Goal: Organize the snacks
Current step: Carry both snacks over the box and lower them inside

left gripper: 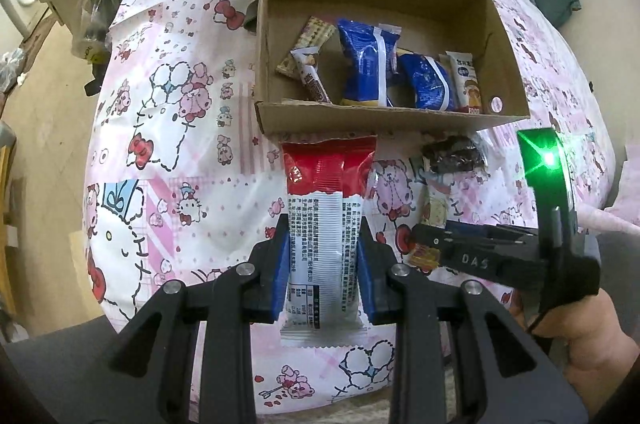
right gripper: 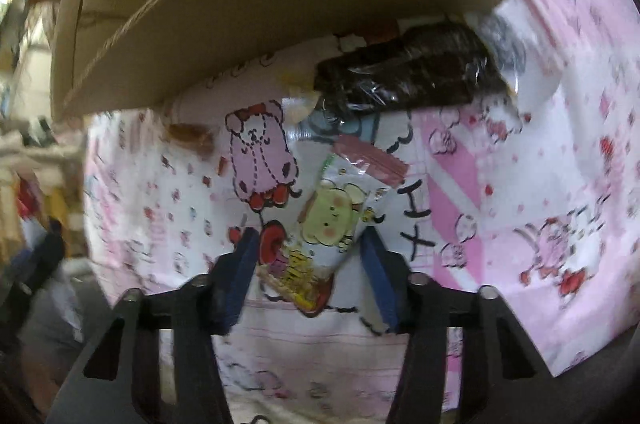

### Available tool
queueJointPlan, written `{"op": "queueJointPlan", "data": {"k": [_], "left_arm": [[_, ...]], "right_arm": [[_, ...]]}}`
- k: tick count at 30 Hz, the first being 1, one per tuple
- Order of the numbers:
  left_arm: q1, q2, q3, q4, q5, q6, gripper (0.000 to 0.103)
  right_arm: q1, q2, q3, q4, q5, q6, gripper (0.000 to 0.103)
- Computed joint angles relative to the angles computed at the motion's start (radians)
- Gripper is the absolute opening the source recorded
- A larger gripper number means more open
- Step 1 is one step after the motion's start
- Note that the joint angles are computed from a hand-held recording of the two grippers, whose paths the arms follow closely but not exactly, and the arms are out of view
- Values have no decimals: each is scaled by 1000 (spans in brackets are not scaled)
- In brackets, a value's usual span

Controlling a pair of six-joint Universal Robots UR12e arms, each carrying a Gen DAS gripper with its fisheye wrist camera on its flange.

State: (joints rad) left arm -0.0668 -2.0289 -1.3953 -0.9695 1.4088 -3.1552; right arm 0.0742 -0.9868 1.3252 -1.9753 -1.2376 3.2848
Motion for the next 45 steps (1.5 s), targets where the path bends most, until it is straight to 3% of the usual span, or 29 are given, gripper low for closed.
{"op": "queueJointPlan", "data": {"k": [3,15,26,35,45], "left_arm": [[1,-2,1,1,1,-8,25],[0,4,-19,49,70,-30,25],[0,21,-42,123,100,-55,25],[13,40,-27,199,75,-111,25],[5,-12,88,226,58,-116,25]], "right_arm": [[3,-7,15,-20,-28,-12,28],[-31,-53,64,-53,107,-19,28],[-68,-118,146,-150,255,15,28],[-119,-163,206,-372,423,98,28],[-152,-142,164,-617,452,213,28]]}}
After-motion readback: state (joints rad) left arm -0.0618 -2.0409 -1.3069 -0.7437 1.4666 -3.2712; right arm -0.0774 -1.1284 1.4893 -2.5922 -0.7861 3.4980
